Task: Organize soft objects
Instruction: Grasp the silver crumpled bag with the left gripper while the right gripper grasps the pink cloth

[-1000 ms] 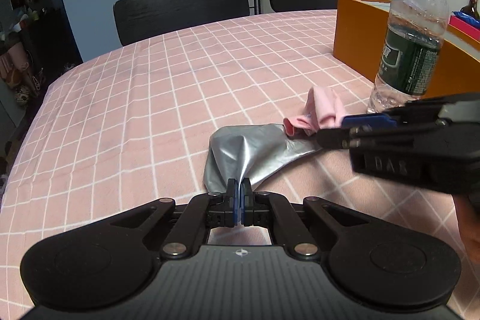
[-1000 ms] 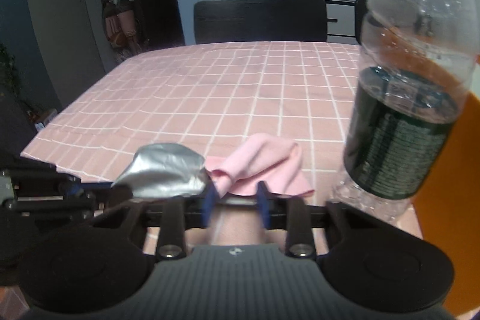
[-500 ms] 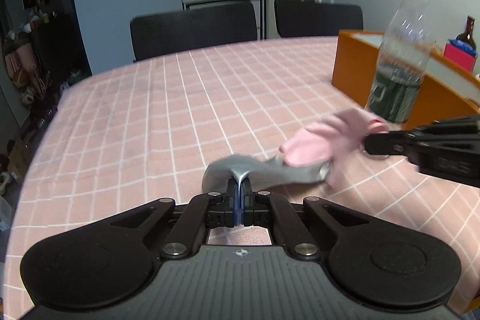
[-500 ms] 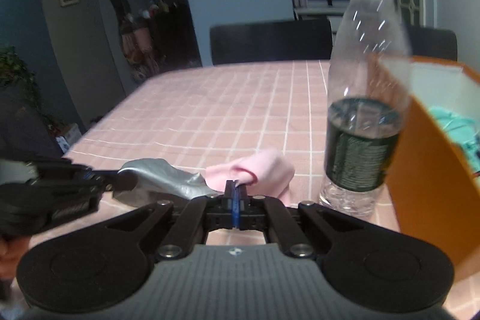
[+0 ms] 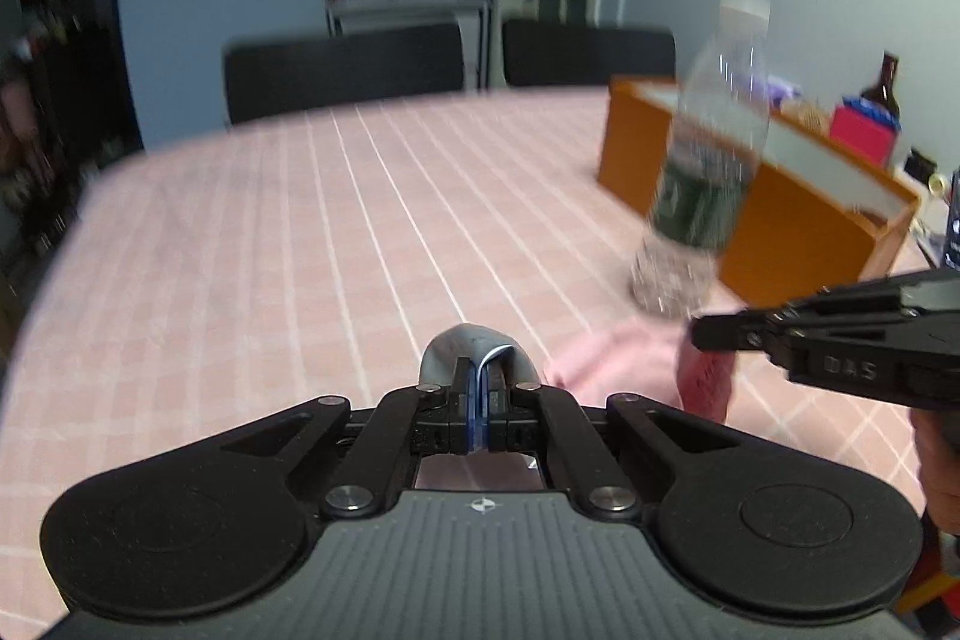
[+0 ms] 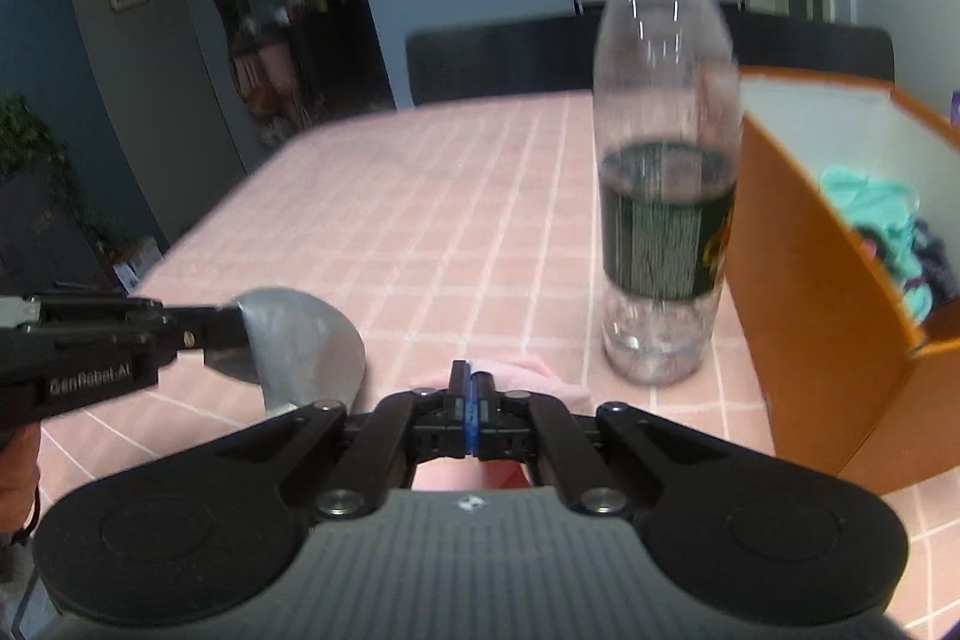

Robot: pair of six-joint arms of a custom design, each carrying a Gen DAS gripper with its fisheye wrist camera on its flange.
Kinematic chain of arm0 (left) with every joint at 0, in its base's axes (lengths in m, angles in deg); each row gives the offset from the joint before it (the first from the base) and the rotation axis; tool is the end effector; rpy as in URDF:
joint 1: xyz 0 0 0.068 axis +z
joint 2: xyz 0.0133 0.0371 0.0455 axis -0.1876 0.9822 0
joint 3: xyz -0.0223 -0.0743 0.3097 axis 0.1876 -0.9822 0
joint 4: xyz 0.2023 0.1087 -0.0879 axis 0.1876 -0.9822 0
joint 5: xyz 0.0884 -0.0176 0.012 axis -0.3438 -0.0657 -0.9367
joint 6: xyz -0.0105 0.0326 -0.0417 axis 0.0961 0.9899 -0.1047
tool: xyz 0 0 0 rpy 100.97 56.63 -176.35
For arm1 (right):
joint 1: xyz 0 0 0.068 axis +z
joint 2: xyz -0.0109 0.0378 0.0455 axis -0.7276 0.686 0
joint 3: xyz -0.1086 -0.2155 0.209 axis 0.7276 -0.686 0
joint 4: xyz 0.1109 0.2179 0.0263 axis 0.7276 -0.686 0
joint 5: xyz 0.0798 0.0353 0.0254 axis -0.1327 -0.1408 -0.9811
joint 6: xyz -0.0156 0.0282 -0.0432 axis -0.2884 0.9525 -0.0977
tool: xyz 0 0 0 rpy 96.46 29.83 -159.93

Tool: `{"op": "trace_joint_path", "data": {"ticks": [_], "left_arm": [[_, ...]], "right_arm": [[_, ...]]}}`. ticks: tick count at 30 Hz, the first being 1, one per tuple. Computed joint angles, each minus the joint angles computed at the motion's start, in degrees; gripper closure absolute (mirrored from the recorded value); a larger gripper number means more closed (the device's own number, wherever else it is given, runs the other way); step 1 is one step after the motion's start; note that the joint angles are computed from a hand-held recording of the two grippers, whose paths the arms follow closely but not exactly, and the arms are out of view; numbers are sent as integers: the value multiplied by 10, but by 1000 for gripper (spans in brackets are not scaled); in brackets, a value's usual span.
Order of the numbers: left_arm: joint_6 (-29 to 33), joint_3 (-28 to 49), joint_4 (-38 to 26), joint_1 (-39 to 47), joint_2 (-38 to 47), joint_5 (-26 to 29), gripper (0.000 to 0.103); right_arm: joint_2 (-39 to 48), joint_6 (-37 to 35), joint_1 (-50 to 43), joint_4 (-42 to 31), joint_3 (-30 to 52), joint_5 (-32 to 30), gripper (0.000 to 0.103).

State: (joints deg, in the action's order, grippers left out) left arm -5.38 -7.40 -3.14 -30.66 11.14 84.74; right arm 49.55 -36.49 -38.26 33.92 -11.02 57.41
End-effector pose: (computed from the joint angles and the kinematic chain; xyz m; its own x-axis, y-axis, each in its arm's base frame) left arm 0.2845 -0.1106 0.1982 -0.5599 0.3446 -0.7535 0.5606 0.8272 -0.0382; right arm 0.2508 0.0385 0.1665 -0.6312 0.1485 -0.7613 -0.0271 0.9767 0.2129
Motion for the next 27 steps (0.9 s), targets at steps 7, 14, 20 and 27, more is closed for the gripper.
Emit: {"op": "trace_joint_path", "data": {"ticks": [7, 14, 20, 27], "left_arm": [[2, -1, -29, -15, 56, 9, 93], [49, -46, -14, -18, -18, 24, 32], [45, -49, 54, -36, 17, -28, 17], [-9, -18, 55, -12, 98, 60, 17]], "right_arm": [[46, -5, -3, -9, -3, 5, 103], [-4, -43, -2, -3, -38, -5, 72], [21, -32, -11, 56, -42, 39, 33], [109, 10, -43, 85, -23, 23, 33]]}}
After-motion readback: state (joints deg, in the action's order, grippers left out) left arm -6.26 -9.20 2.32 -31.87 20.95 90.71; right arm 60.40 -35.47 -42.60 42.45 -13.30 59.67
